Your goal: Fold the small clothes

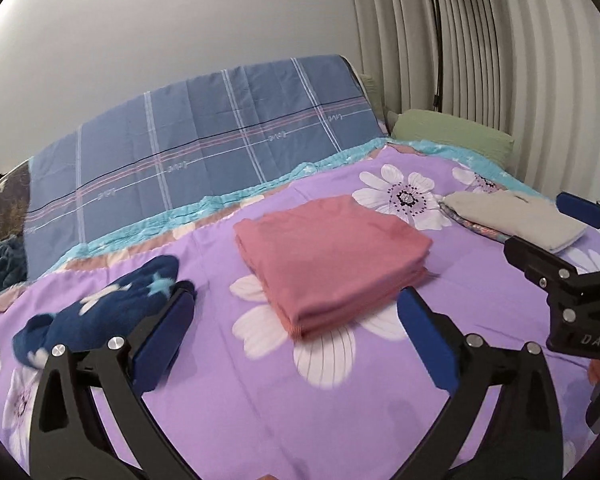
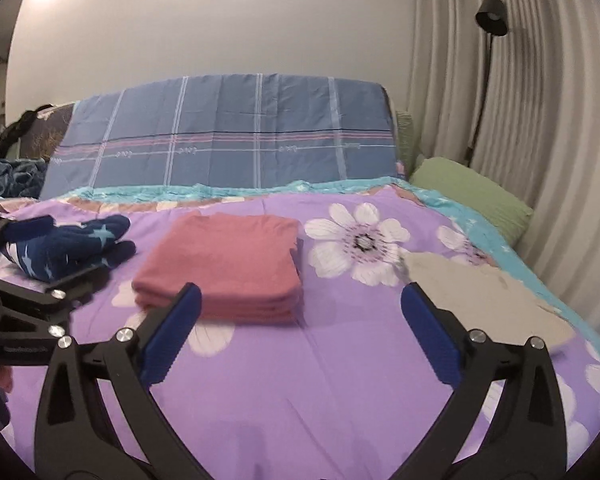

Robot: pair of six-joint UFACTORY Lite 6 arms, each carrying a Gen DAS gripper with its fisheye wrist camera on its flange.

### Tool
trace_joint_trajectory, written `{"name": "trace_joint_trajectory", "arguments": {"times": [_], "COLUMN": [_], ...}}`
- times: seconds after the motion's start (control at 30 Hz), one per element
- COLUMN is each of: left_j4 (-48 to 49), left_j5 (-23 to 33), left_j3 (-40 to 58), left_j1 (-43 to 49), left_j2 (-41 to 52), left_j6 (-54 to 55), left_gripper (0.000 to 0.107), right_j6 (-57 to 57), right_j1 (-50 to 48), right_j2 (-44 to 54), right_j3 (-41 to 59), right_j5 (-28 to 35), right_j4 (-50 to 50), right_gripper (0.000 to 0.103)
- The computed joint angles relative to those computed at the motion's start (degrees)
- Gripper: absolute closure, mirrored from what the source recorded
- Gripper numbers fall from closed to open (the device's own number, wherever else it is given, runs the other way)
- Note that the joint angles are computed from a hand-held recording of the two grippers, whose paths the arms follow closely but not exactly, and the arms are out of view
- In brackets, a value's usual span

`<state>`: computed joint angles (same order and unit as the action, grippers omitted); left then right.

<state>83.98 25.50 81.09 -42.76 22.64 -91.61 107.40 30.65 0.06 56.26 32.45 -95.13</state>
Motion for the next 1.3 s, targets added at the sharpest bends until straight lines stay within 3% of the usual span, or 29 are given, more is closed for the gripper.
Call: {"name": "trace_joint_trajectory", "arguments": {"times": [0.17,0.27,0.4,0.5,0.87,1.13,1.3], "left_j4": [-3.9,-5.1,-5.9,-7.0,-12.0,-14.1,-13.6], "left_j5": [3.1,9.0,17.3,20.6,30.7,35.9,41.2], "left_j3": [-12.2,-17.1,-20.9,-23.3,-26.8,-28.8,-28.7], "left_j1": [-4.5,-9.1,-15.6,-19.9,-33.5,-38.4,-42.2], "left_j2": [-13.2,-19.6,-25.1,-28.3,-34.1,-36.7,-36.6], "left_j6": [-0.6,-0.6,-2.6,-4.1,-6.8,-9.1,-10.5], "left_gripper": [0.005,0.005,0.005,0.005,0.005,0.005,0.005], "right_j6": [-7.2,-10.2,-11.2,-10.3,-4.0,0.7,1.4], "right_j1": [6.3,9.9,18.4,27.3,53.4,62.7,63.5], "right_j2": [-8.7,-14.0,-22.2,-27.1,-36.0,-36.7,-35.9], "right_j3": [-5.3,-7.7,-11.1,-12.9,-17.8,-18.2,-17.4], "right_j5": [5.2,7.0,14.6,23.7,48.4,58.4,59.3], "right_j4": [10.1,15.1,19.7,21.8,29.2,30.9,30.6], "right_gripper": [0.002,0.002,0.002,0.002,0.002,0.002,0.002]}}
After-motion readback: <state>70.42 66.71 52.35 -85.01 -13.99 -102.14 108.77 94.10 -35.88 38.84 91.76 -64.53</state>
